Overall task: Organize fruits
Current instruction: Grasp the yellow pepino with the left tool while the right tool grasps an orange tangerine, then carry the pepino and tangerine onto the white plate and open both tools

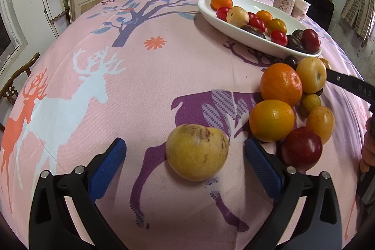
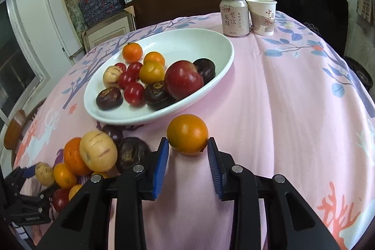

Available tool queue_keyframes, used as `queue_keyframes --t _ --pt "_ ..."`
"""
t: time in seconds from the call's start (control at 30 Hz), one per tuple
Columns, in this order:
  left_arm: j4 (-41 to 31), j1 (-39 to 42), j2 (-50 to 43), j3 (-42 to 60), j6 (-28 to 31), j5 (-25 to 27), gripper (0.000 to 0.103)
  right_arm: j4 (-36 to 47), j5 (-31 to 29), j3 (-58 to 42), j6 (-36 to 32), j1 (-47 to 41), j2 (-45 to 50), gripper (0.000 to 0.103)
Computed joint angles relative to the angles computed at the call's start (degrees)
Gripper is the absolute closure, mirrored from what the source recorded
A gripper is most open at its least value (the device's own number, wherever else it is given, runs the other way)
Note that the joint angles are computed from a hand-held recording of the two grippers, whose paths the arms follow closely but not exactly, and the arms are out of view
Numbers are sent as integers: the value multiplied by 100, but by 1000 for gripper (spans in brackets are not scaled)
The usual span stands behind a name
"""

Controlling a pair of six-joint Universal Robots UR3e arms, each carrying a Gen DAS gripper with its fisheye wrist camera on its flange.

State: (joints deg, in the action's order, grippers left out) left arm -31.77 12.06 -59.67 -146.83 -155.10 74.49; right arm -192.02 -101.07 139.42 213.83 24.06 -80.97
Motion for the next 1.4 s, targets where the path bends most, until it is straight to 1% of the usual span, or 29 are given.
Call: queue_keyframes --t 0.1,0.13,0.17,0.2,0.23,0.27,0.37,0.4,0.43,0.57,0.7,0.8,0.87,0.9,0.93,0.97,1.0,1.03,1.07,1.1,1.17,1.27,1.33,1.4 --pt "16 -7 -12 -1 -5 5 4 -252 510 176 4 -415 46 65" --pt "16 -7 -12 -1 -5 5 4 -276 591 195 3 -473 52 65" --pt "19 -11 -16 -1 -10 7 4 -309 606 189 3 -486 67 65" --pt "19 -11 -16 -1 -10 7 4 -262 534 129 -11 -449 82 61" --pt "21 -8 -18 -1 -7 6 4 -173 422 40 -10 -391 107 55" --pt "21 -8 -18 -1 -7 6 4 -133 394 -7 -25 -386 132 54" --pt "21 -8 -18 -1 -7 6 4 -18 374 -143 -36 -409 195 54" --pt "21 -8 -18 -1 -7 6 4 -6 428 -159 -61 -444 216 59" --pt "24 -13 -21 -1 -11 8 4 143 378 -225 -96 -413 207 64" --pt "27 -32 -31 9 -27 21 4 556 19 -379 -190 -96 124 65" --pt "-20 -2 -11 15 37 -9 4 945 -480 -373 52 405 -58 65" --pt "-377 295 318 -56 340 -308 4 1218 -822 -358 303 811 -170 65" --pt "-683 510 574 -89 514 -553 4 1290 -930 -337 406 964 -198 65" --pt "-789 570 691 -108 568 -619 9 1297 -948 -317 440 996 -216 65" --pt "-854 620 799 -137 612 -670 23 1275 -925 -288 442 983 -233 64" --pt "-883 663 952 -188 640 -682 30 1244 -896 -259 441 965 -242 64" --pt "-967 729 1075 -210 694 -734 44 1214 -874 -233 441 952 -253 64" --pt "-1052 799 1184 -229 742 -788 53 1212 -872 -234 437 948 -250 64" --pt "-1491 1040 1453 -209 974 -1060 60 1219 -876 -235 430 945 -252 64" --pt "-1740 1156 1586 -178 1073 -1199 62 1218 -875 -229 426 942 -258 64" --pt "-1612 1125 1692 -242 979 -1119 62 1211 -870 -233 433 943 -252 64" --pt "-1708 1242 2154 -333 1032 -1211 62 1209 -890 -234 446 948 -255 65" --pt "-1713 1291 2443 -361 1042 -1272 62 1240 -1137 -227 566 1066 -316 65" --pt "-1550 1210 2343 -233 900 -1304 62 1148 -1507 -166 691 1239 -441 65"
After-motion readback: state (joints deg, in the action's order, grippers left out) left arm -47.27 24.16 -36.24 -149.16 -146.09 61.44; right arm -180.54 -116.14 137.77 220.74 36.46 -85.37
